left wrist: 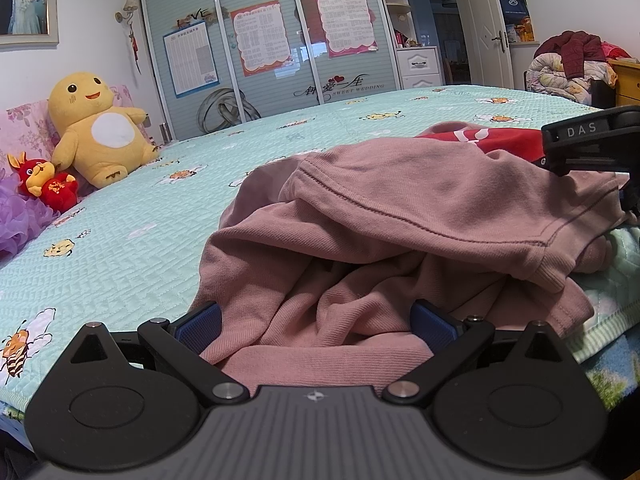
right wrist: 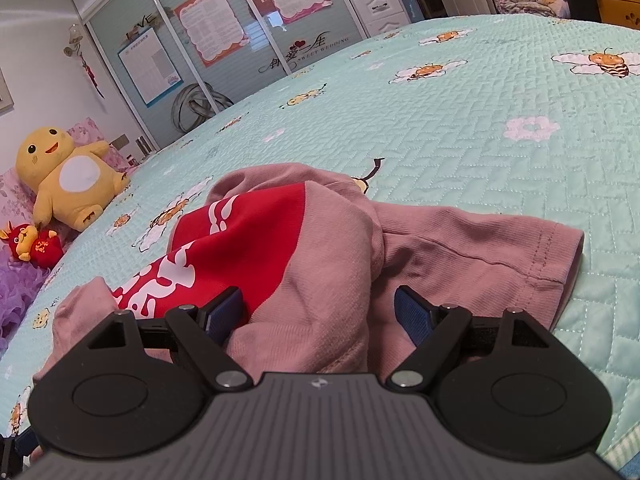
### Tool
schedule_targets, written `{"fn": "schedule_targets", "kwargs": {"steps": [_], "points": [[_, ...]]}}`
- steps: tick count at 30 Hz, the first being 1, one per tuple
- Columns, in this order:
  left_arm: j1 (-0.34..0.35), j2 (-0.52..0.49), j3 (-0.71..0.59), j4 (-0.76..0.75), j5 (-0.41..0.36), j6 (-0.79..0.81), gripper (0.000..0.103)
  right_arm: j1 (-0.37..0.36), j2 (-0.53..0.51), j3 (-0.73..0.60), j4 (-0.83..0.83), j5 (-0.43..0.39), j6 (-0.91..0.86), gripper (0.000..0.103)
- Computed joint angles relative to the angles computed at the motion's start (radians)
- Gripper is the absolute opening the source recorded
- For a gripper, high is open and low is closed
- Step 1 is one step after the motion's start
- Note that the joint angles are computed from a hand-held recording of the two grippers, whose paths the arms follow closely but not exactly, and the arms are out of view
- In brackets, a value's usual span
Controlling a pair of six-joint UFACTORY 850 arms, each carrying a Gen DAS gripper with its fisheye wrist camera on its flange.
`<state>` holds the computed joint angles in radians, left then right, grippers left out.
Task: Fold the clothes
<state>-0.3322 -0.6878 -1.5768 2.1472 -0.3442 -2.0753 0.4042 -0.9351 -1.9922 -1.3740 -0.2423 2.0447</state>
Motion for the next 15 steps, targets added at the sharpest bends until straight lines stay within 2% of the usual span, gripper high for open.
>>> {"fn": "schedule_targets", "kwargs": {"steps": [15], "points": [[-0.001, 0.0, -0.001, 0.002, -0.001, 0.0, 0.103, 0.009, -0.004, 0.0, -0.054, -0.024, 0.019, 0.084]]}}
